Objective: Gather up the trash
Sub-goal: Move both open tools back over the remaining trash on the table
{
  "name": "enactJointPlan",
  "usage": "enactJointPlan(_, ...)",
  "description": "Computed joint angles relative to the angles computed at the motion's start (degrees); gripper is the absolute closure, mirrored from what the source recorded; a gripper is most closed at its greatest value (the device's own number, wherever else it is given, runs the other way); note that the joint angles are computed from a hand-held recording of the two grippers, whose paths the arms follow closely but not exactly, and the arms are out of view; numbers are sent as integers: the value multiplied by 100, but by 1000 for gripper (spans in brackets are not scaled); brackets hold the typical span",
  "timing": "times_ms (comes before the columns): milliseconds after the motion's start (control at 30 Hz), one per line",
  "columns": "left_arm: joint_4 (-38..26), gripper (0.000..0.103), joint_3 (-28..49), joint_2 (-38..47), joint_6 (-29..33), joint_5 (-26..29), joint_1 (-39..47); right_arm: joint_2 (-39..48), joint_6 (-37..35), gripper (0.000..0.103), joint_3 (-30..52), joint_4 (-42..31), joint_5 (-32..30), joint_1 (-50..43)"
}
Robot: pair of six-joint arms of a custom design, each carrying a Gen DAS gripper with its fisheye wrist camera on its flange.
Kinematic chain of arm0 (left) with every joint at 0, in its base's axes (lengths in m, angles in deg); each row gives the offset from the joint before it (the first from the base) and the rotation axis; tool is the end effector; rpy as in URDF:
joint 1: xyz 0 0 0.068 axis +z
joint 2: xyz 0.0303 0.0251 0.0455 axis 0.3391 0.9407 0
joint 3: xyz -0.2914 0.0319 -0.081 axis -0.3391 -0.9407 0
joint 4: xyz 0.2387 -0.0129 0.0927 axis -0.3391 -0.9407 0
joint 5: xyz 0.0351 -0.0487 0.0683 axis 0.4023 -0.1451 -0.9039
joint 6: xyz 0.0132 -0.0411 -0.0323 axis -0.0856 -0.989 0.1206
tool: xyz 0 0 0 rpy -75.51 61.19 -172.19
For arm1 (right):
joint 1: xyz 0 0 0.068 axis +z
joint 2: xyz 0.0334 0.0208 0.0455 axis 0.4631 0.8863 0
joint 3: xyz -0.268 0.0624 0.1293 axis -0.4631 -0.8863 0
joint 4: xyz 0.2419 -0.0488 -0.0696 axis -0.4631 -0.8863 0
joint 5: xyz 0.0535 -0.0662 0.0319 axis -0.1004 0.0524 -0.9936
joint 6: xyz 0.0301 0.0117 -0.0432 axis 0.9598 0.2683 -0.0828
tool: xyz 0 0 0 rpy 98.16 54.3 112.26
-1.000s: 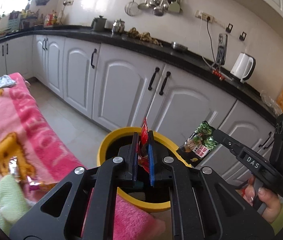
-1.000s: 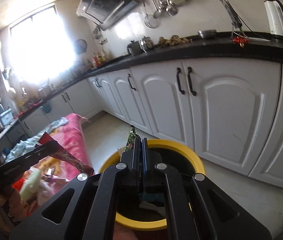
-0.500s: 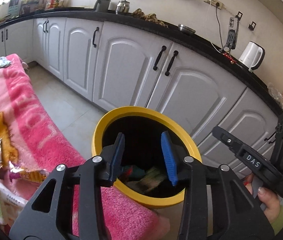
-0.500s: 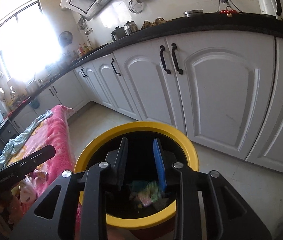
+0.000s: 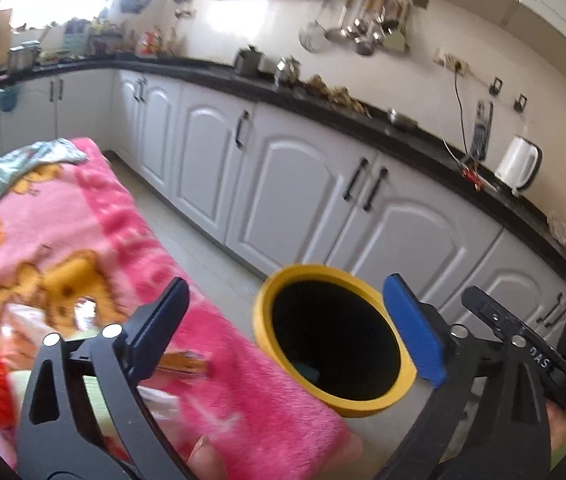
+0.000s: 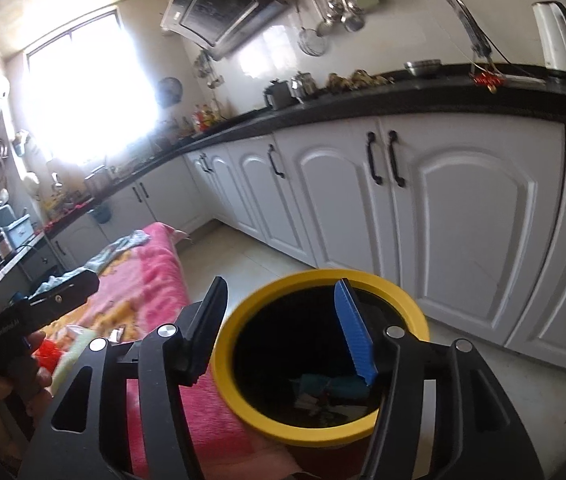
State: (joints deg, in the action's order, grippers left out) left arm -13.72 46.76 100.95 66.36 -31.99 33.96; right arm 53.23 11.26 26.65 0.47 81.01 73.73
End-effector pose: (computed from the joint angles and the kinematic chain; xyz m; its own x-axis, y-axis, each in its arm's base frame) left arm 0.2752 0.0449 0.2092 -0.5669 0.0425 -0.8227 0.4410 0.8592 -0.2595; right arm 0.1757 0.1513 0.1811 -0.4170 0.3306 -0.8466 0.0962 0.9423 0.3206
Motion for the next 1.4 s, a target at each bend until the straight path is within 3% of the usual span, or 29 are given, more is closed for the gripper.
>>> enactJointPlan(233,-503,11,255,-168,206,428,845,23,-176,38,501,-352,169,455)
enactJointPlan(733,-1136,11,859,58,615,1204,2519,751,-475,34,1640,-699,101,1262)
enactJointPlan(1400,-1634,11,1670,920,1039,1395,3635,1884,-793,31,2955,-1113,-262,1710)
